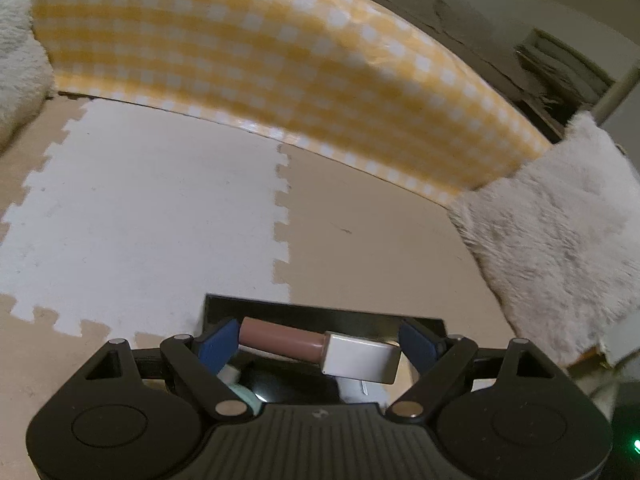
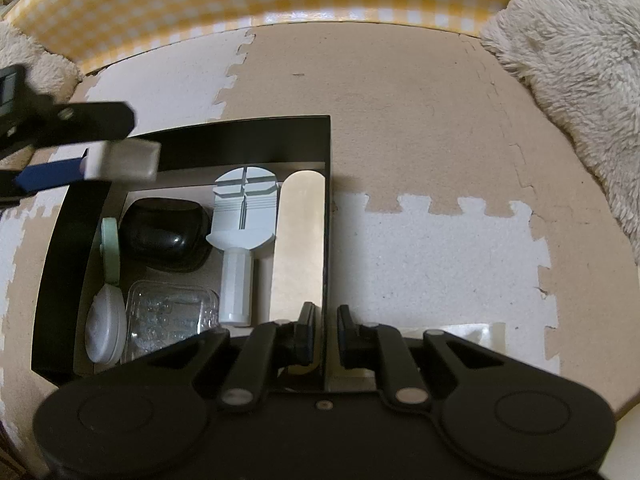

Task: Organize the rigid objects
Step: 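Carry the gel polish into the tray and open the left tool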

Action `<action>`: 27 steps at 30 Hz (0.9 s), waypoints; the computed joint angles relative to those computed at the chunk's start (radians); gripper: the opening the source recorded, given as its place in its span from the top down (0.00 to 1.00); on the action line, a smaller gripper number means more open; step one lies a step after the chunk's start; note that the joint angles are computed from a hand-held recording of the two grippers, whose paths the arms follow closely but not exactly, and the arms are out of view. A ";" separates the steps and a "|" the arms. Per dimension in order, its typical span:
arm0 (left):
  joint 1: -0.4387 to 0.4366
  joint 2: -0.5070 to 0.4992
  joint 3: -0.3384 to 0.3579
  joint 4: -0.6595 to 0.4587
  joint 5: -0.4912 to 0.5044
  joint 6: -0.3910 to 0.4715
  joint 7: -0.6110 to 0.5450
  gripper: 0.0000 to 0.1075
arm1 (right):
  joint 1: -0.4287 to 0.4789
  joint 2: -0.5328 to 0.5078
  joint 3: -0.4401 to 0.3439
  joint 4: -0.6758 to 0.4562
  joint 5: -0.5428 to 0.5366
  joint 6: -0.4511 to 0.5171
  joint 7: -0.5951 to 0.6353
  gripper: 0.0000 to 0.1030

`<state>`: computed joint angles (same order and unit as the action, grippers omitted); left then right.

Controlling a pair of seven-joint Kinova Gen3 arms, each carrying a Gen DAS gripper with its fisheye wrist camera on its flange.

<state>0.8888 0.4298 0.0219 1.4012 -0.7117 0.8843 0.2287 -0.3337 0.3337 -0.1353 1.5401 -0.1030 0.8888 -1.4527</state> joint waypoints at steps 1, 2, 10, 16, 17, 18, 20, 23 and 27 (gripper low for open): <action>0.003 0.013 -0.002 -0.017 -0.001 0.025 0.001 0.19 | -0.001 0.000 0.000 0.001 0.001 0.000 -0.002 0.87; 0.017 0.026 -0.022 -0.034 0.010 0.044 -0.002 0.19 | -0.002 -0.001 0.000 0.001 0.001 0.000 -0.002 0.88; -0.019 0.005 0.011 -0.007 0.037 0.003 -0.035 0.09 | -0.005 -0.001 0.001 0.000 0.003 0.000 -0.005 0.88; -0.029 -0.009 0.032 -0.013 0.084 0.012 -0.105 0.07 | -0.006 -0.002 0.001 0.001 0.003 0.000 -0.010 0.88; -0.029 -0.010 0.036 -0.014 0.091 0.014 -0.119 0.07 | -0.006 -0.002 0.000 0.001 0.003 0.000 -0.010 0.88; -0.030 -0.013 0.041 -0.016 0.099 0.017 -0.136 0.06 | -0.005 -0.002 0.000 0.001 0.003 0.000 -0.010 0.88; -0.030 -0.018 0.047 -0.019 0.112 0.021 -0.162 0.06 | -0.005 -0.002 0.000 0.001 0.003 0.001 -0.010 0.88; -0.027 -0.025 0.054 -0.025 0.128 0.026 -0.192 0.04 | -0.005 -0.002 0.000 0.001 0.003 0.001 -0.009 0.88; -0.013 -0.034 0.061 -0.038 0.131 0.042 -0.224 0.04 | -0.005 -0.002 0.000 0.000 0.002 0.001 -0.009 0.88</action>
